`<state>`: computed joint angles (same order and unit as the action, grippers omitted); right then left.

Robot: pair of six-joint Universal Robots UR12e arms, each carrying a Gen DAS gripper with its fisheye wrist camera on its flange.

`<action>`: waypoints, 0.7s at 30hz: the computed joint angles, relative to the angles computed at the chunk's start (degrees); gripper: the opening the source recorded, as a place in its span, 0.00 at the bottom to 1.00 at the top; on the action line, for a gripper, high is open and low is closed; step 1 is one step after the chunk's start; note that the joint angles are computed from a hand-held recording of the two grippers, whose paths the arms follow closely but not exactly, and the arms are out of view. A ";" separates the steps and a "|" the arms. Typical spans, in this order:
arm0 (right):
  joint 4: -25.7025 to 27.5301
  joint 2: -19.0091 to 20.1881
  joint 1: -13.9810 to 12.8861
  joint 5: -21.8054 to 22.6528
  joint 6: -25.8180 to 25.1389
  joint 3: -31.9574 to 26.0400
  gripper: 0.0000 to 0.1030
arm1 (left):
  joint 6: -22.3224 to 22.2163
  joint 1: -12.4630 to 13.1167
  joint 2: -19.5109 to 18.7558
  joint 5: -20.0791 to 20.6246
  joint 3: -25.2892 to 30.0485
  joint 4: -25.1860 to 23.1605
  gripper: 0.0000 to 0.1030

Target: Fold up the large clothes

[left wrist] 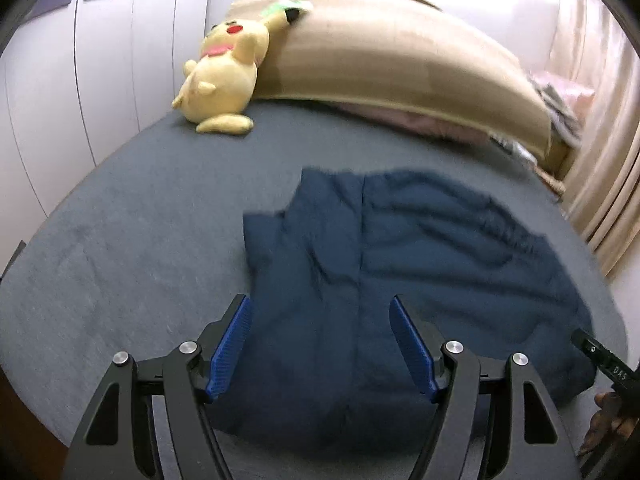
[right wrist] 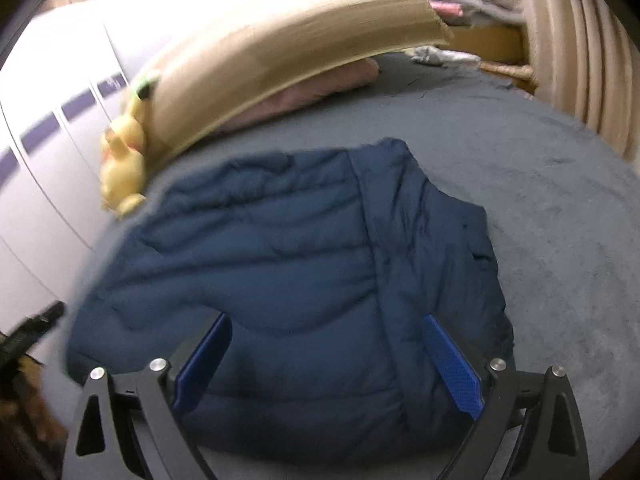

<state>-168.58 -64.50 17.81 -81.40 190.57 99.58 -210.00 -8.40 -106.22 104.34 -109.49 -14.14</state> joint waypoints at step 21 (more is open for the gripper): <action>24.82 9.48 -9.37 20.57 4.87 -20.50 0.96 | 2.65 11.28 -4.84 -23.00 8.75 -8.94 0.83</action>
